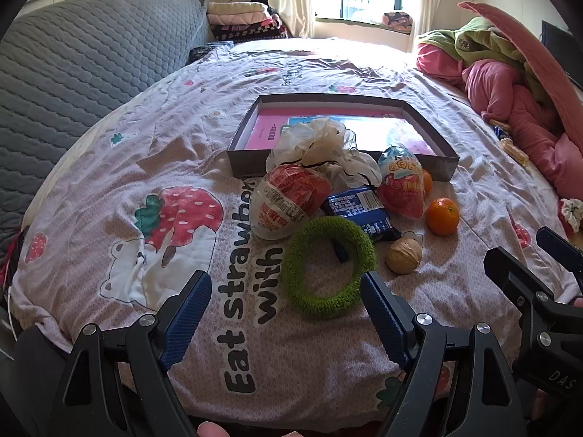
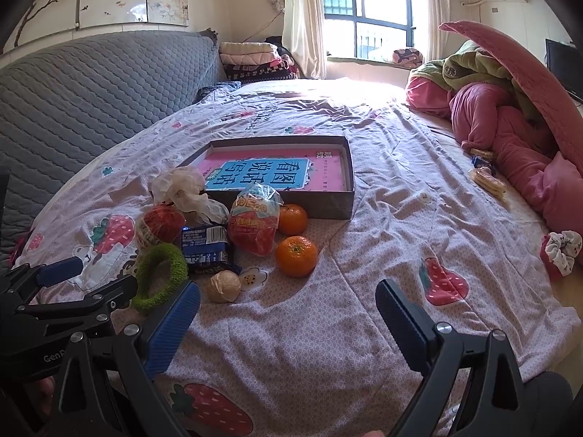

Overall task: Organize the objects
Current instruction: 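Move left tool toward green fuzzy ring while right tool approaches orange mandarin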

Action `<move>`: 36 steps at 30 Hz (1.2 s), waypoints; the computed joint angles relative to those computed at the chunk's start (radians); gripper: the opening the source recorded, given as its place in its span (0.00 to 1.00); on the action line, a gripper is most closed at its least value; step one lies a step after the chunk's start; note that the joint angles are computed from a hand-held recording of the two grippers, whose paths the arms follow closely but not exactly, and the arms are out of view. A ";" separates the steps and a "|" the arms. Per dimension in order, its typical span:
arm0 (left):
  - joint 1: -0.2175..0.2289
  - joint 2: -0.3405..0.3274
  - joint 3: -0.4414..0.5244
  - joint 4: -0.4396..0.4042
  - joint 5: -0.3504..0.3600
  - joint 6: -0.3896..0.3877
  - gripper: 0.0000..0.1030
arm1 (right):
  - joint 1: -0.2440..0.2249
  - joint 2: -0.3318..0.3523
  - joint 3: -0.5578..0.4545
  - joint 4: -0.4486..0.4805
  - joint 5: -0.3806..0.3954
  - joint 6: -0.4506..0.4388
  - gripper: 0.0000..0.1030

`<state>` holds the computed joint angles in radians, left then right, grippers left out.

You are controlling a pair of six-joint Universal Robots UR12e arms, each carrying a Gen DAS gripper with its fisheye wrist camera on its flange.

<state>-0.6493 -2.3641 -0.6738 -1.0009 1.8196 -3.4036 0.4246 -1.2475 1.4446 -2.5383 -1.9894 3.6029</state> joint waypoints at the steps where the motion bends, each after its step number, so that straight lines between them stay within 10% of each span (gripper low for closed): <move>1: 0.000 0.000 -0.001 0.002 -0.001 0.000 0.82 | 0.000 -0.001 0.001 -0.001 0.000 0.000 0.95; 36: 0.022 -0.014 0.006 -0.040 -0.092 -0.028 0.82 | -0.014 0.006 0.002 0.040 0.058 -0.007 0.95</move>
<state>-0.6273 -2.3779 -0.6676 -1.0408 1.7281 -3.4317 0.4106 -1.2413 1.4467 -2.4987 -1.9312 3.5961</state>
